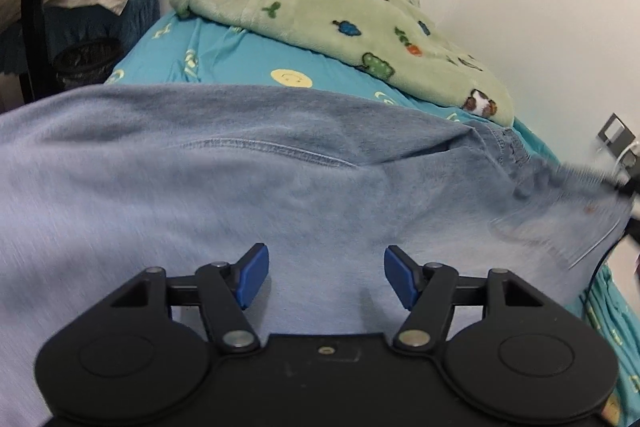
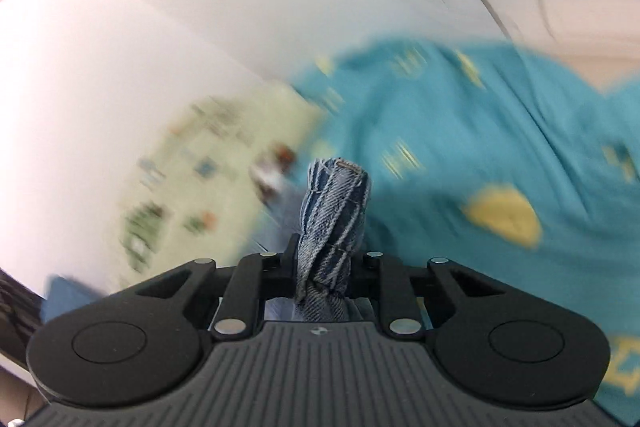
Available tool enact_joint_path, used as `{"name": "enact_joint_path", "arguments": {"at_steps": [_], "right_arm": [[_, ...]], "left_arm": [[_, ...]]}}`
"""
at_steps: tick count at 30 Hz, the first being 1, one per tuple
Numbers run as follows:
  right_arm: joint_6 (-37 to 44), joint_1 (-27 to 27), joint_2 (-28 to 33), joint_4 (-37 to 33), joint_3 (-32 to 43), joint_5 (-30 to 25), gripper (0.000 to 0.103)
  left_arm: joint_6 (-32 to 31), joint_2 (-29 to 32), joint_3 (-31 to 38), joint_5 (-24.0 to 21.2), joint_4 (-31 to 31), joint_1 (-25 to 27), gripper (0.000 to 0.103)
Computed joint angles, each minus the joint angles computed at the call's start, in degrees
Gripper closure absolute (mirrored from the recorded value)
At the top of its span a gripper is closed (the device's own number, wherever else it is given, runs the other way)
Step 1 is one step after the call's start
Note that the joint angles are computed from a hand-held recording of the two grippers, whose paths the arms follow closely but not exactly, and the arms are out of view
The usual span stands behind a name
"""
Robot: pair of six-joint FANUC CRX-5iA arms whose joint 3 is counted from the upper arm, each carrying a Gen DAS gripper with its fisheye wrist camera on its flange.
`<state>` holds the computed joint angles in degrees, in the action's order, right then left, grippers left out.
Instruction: Fold clothes
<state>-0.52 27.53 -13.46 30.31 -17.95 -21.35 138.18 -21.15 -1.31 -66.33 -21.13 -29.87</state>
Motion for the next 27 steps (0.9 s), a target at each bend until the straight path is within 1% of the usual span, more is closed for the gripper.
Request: {"name": "enact_joint_path", "arguments": {"at_steps": [2, 4, 6, 9, 13, 15, 19, 21, 22, 23, 24, 25, 26, 27], "right_arm": [[-2.7, -1.9, 0.2, 3.2, -0.1, 3.3, 0.084], [-1.5, -3.8, 0.7, 4.3, 1.3, 4.1, 0.084], [-0.1, -6.0, 1.1, 5.0, 2.1, 4.7, 0.084], [8.6, -8.3, 1.8, 0.4, 3.9, 2.1, 0.084], [12.5, -11.5, 2.5, -0.9, 1.1, 0.0, 0.084], [17.3, -12.4, 3.2, -6.4, 0.2, -2.5, 0.084], [21.3, -13.4, 2.3, -15.7, -2.8, -3.5, 0.079], [20.9, -13.2, 1.3, -15.7, -3.7, -4.0, 0.068], [19.2, -12.4, 0.8, -12.4, -3.8, -5.9, 0.059], [17.4, -11.0, 0.0, -8.3, -4.0, -8.0, 0.053], [16.4, -9.7, -0.9, -4.7, -4.2, -9.9, 0.050], [15.7, -8.3, -1.6, -1.4, -4.3, -11.9, 0.045], [15.9, -7.0, -2.4, 0.5, -4.1, -13.5, 0.039], [16.8, -5.8, -3.0, 1.2, -3.8, -14.3, 0.036]], "left_arm": [[0.1, 0.0, 0.0, 0.5, -0.3, -0.3, 0.042], [0.0, -0.4, -0.6, 1.6, 0.3, -0.2, 0.042], [0.3, -0.3, -0.5, 1.7, -0.1, -0.7, 0.042], [0.3, 0.0, -0.6, 2.3, 0.5, -0.7, 0.041], [0.3, 0.0, -1.1, 3.3, 1.7, -0.1, 0.041], [0.7, 0.2, -0.8, 3.1, 1.3, -0.2, 0.041], [2.1, 0.3, -0.1, 2.5, 0.0, -0.7, 0.041], [3.6, 0.2, 0.9, 1.2, -1.7, -1.6, 0.041], [4.6, 0.1, 1.4, 0.2, -2.7, -2.0, 0.041], [5.6, -0.4, 1.6, -0.2, -2.9, -2.0, 0.041], [6.6, -1.4, 1.6, -0.7, -3.0, -1.8, 0.041], [7.6, -2.3, 1.6, -1.3, -3.1, -1.5, 0.041], [8.9, -3.0, 2.2, -2.9, -4.2, -2.0, 0.041], [10.1, -3.6, 3.2, -5.1, -5.9, -2.9, 0.041]]}}
